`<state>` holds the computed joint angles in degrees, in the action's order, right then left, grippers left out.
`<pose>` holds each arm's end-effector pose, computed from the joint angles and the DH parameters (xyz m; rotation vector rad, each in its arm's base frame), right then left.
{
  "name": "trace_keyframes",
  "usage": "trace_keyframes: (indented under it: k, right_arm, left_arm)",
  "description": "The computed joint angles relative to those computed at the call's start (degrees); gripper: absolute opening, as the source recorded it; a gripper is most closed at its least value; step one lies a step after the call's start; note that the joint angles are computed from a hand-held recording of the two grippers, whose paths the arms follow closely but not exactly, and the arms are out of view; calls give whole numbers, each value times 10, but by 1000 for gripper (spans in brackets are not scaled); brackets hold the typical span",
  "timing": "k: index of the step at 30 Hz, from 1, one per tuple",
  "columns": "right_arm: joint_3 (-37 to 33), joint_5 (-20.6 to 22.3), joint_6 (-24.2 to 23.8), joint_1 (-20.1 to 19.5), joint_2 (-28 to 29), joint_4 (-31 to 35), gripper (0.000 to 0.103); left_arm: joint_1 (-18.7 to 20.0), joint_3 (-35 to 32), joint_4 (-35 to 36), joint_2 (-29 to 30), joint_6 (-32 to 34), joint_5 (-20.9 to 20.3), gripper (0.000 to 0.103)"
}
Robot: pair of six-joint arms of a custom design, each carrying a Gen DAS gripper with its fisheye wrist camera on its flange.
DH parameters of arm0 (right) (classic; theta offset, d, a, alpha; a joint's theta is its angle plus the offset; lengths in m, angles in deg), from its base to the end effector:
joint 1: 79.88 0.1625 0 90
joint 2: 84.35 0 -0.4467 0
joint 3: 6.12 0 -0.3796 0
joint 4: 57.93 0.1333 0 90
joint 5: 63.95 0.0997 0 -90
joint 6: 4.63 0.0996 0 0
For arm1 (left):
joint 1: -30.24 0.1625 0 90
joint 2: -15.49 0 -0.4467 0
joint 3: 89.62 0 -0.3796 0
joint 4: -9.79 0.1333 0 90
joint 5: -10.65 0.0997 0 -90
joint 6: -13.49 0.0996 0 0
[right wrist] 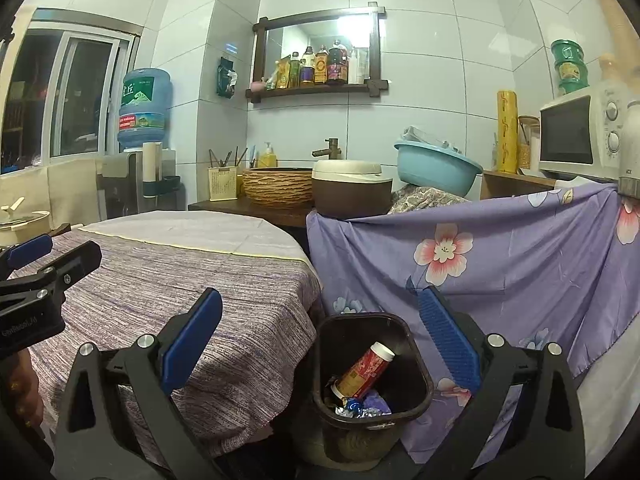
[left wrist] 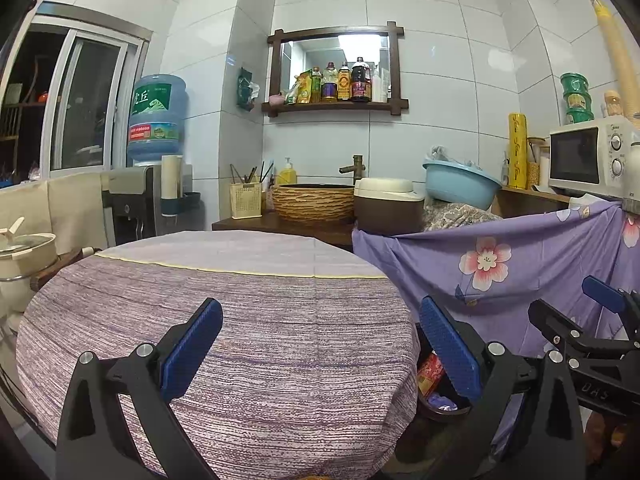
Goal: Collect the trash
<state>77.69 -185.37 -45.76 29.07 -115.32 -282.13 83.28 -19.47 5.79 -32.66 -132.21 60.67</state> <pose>0.3080 -0.6463 0.1756 0.5584 -1.8912 1.5130 -0.2583 -0.6714 0.2346 0.7559 1.9872 -1.5104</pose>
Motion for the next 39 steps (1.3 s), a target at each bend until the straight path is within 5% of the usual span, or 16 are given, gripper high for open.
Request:
trace_keyframes:
  k: [39]
  right_arm:
    - [3,2,27,-14,-5,16,97]
  left_arm:
    - [0,-8,3,5,12,-13,98]
